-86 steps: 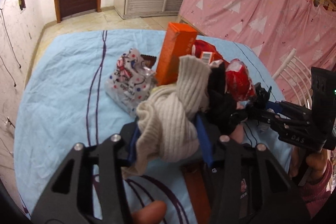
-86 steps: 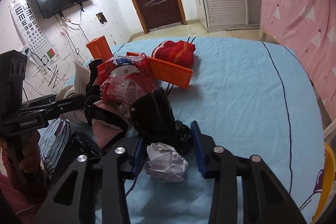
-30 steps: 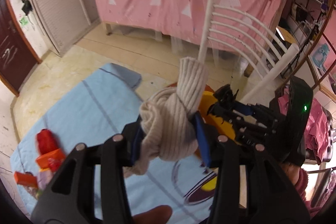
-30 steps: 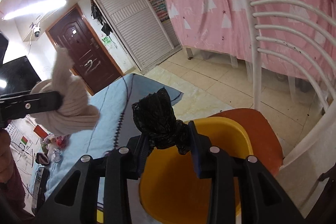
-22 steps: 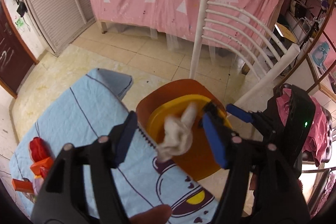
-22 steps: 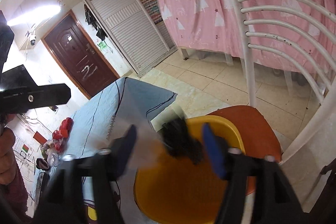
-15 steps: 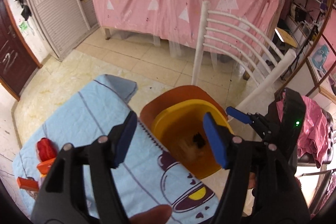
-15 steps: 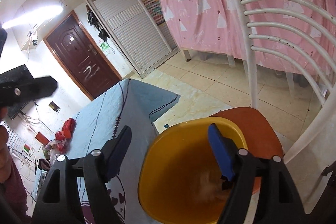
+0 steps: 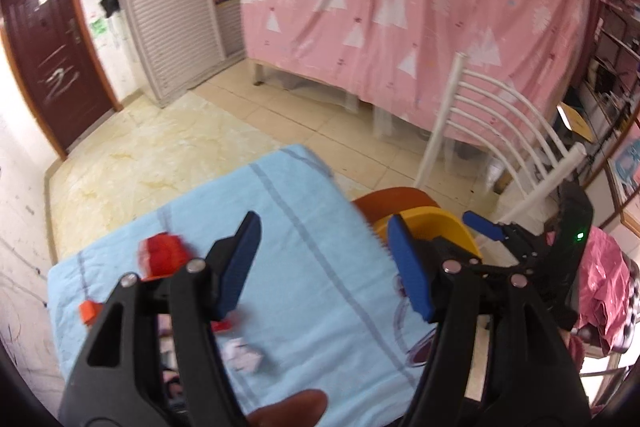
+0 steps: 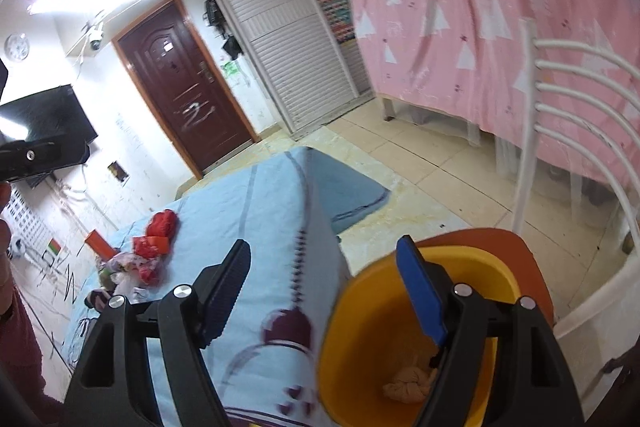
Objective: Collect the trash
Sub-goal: 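Move both open tools back over the bedsheet clutter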
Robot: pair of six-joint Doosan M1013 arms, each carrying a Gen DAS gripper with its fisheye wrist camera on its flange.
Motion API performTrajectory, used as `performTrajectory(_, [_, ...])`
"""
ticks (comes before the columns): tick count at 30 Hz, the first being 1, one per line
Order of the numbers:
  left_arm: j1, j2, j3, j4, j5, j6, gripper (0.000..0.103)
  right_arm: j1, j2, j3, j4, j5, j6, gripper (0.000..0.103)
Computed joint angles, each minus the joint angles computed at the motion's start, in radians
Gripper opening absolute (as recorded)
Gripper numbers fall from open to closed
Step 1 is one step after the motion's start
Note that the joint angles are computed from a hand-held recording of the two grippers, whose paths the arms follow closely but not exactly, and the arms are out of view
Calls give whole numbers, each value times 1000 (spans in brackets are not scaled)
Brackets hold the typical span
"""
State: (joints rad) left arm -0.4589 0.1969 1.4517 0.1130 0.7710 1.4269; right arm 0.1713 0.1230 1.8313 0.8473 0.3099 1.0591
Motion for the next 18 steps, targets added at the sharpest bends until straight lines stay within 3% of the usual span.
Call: performTrajectory(18, [192, -106, 124, 80, -19, -137, 66, 167, 93, -162, -188, 104, 57, 71])
